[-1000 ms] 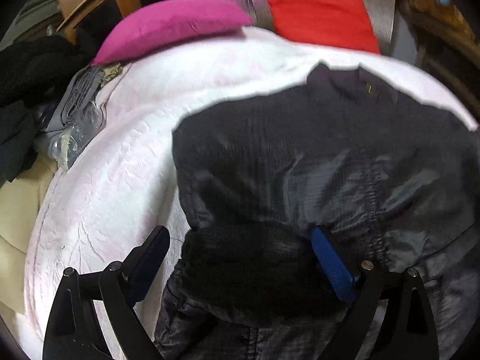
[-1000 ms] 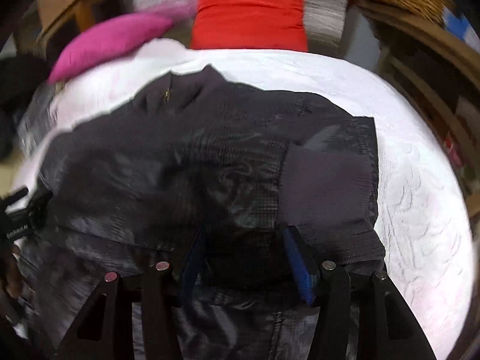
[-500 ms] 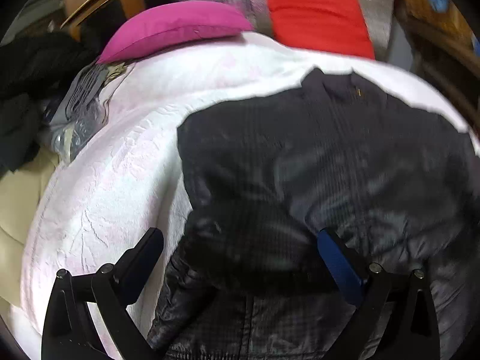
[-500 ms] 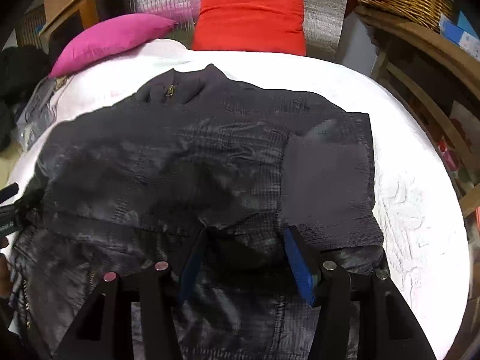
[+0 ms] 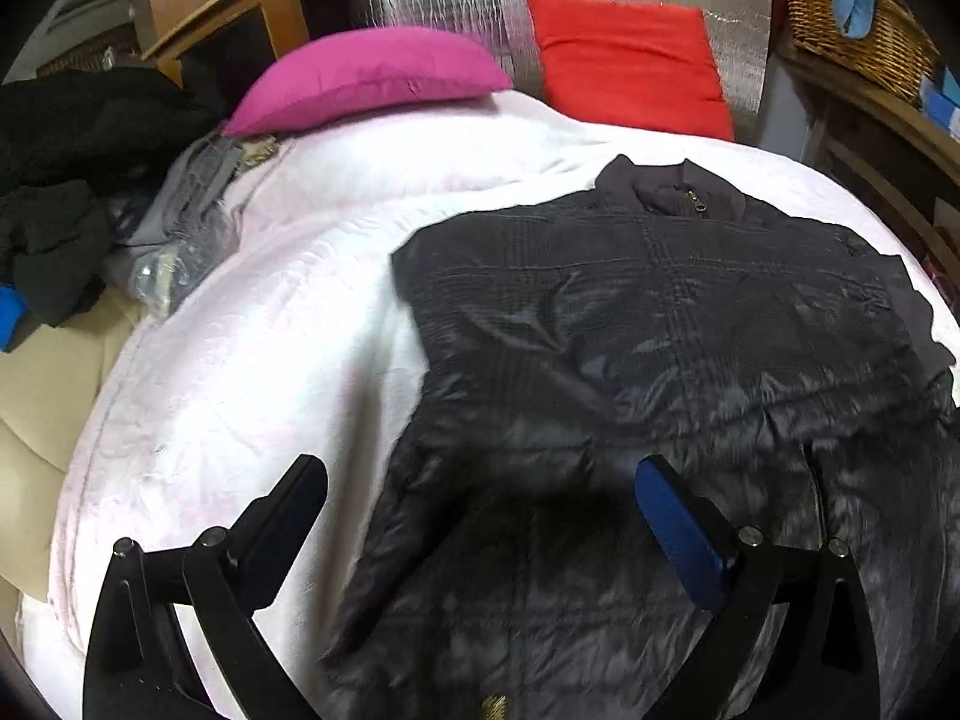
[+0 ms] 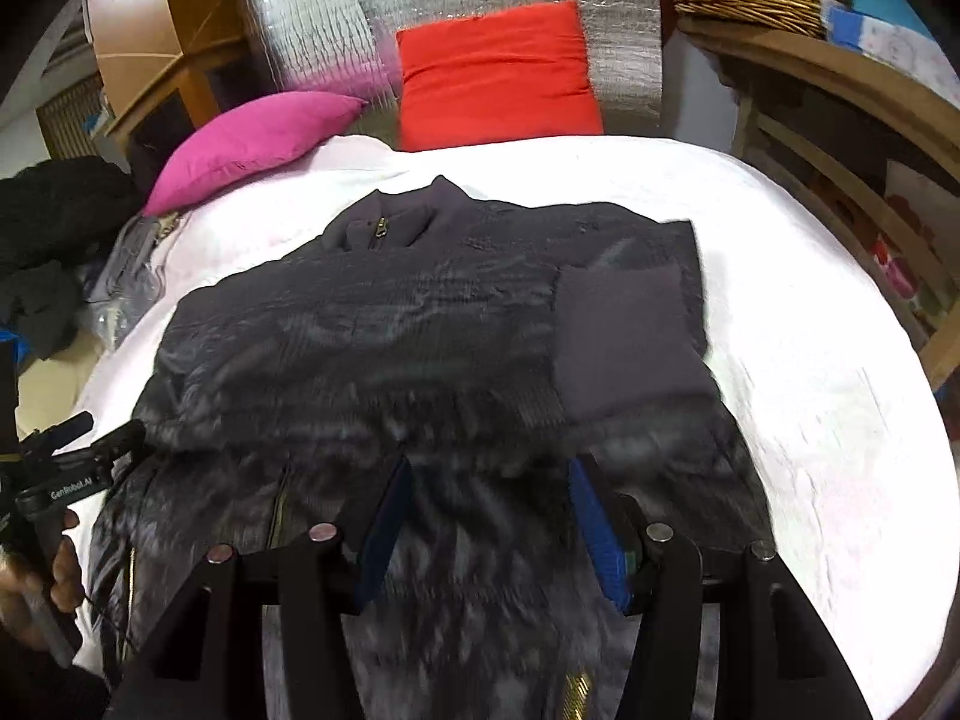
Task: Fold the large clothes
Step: 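Grasp the jacket side edge with both grippers and fold it over the body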
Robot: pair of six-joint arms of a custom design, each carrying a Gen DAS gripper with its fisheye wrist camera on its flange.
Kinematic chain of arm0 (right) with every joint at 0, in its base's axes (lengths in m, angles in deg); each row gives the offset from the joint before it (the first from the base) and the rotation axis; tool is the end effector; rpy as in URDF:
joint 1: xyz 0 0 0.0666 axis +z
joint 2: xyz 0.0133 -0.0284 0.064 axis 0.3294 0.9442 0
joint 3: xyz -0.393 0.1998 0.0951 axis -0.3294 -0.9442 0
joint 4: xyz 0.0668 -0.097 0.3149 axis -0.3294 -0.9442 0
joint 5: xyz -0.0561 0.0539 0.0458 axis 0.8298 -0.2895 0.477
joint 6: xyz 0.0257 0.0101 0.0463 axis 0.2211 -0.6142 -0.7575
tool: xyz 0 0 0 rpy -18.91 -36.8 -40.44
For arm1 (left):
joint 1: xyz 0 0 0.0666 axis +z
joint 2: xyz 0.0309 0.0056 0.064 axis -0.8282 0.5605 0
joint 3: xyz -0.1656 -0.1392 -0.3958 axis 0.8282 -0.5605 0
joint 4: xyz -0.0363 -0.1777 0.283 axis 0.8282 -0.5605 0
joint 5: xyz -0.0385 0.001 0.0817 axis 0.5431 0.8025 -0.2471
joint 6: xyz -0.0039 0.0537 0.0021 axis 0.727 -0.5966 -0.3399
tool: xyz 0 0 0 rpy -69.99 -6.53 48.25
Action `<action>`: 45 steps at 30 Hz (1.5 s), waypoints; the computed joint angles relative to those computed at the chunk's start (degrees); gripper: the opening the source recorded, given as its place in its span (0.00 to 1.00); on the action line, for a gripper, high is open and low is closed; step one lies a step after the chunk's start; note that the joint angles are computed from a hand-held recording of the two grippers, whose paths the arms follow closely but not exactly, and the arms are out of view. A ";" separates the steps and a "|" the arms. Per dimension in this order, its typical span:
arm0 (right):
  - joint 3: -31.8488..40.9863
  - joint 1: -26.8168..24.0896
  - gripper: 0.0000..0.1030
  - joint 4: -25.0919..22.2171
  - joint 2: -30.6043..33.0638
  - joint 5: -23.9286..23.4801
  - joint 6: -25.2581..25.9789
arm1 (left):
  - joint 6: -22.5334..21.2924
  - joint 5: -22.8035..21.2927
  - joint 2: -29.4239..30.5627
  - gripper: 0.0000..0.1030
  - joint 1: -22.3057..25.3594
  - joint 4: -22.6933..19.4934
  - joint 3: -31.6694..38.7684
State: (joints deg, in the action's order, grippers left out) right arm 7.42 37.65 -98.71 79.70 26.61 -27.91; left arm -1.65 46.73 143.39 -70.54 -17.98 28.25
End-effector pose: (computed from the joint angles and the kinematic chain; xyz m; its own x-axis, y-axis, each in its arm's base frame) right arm 0.4100 0.1386 0.4958 -0.7959 -0.1137 -0.5947 -0.2421 0.9600 0.1405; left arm 0.3301 -0.0724 0.5137 -0.7747 -0.1321 -0.6184 -0.2563 0.9596 0.1161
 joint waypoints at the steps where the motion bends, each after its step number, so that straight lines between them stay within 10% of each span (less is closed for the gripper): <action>1: -1.08 -0.65 0.57 0.03 -1.12 -0.47 0.07 | -0.07 -0.40 -0.98 0.99 0.10 0.12 -0.80; 8: -7.76 -8.75 0.61 -1.59 -7.72 -4.85 0.27 | 2.02 2.51 -10.64 0.99 4.53 -1.24 -7.98; 18: -18.65 -22.26 0.67 -8.86 -18.22 -15.72 2.79 | 13.13 0.94 -25.10 0.99 -2.93 -9.96 -17.99; 27: -22.82 -15.52 0.68 -10.25 -20.50 -11.80 1.73 | 18.34 5.65 -28.98 0.99 -10.73 -11.87 -20.69; 34: -23.83 -10.32 0.53 -7.40 -23.01 -8.96 3.15 | 19.55 8.37 -28.10 0.48 -16.06 -11.05 -22.10; 41: -23.67 -16.39 0.58 -11.83 -21.08 -13.79 3.17 | 18.21 17.25 -28.66 0.71 -10.81 -8.04 -23.79; 45: -24.48 -18.72 0.60 -13.37 -21.51 -16.32 4.82 | 18.84 14.42 -28.16 0.71 -14.68 -7.68 -23.88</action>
